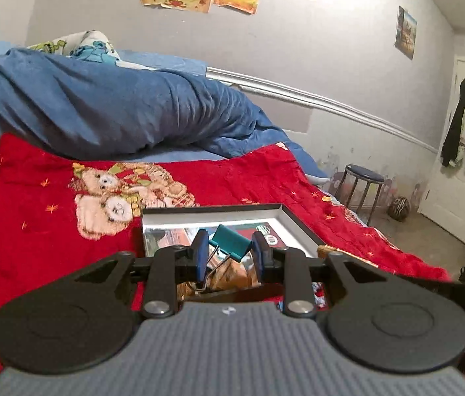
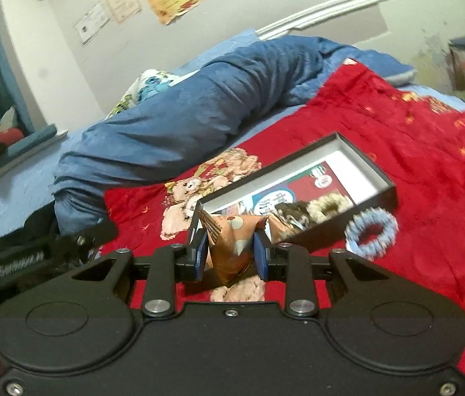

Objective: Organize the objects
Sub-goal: 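Lift the clip and packet and carry them over the black box, then lower the clip and packet into the box and open both tools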

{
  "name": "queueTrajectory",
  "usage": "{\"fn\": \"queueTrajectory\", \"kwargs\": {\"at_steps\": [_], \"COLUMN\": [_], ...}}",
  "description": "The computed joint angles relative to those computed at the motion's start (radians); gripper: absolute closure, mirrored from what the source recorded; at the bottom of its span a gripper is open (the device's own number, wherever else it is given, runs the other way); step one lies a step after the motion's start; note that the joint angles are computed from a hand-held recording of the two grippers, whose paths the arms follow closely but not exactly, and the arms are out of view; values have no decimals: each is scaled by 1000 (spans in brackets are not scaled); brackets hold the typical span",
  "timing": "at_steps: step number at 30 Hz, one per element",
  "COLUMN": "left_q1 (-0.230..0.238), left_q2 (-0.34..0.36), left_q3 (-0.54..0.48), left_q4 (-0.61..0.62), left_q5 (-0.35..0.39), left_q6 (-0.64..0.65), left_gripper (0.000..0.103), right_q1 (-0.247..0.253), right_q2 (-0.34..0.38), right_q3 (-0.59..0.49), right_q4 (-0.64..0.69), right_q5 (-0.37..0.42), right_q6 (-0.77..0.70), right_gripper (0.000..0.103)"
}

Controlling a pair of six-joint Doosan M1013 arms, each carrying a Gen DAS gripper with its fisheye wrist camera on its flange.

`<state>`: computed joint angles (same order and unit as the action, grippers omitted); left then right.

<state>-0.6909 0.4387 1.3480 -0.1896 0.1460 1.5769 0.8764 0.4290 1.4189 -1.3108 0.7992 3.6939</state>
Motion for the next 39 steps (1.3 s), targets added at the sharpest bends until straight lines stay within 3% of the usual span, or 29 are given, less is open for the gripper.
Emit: {"fn": "queueTrajectory", "kwargs": {"at_steps": [4, 8, 10, 18, 28, 39], "left_q1": [-4, 1, 1, 21, 45, 35], "left_q2": [40, 79, 99, 193, 285, 333], "left_q3": [-69, -134, -166, -317, -469, -538], "left_q4": [103, 118, 250, 378, 275, 318], "left_q5": [30, 67, 82, 198, 318, 450], "left_q6": [-71, -66, -182, -353, -301, -316], "left_gripper": [71, 71, 71, 71, 71, 71], "right_q1": [-33, -66, -82, -136, -193, -230], "right_q2": [14, 37, 50, 90, 133, 147], "right_q3": [-16, -49, -70, -128, -176, -147], "right_q4": [-14, -31, -38, -57, 89, 91], "right_q5": [-66, -131, -161, -239, -220, -242], "right_q6": [5, -7, -20, -12, -162, -59], "right_gripper": [74, 74, 74, 74, 74, 74]}}
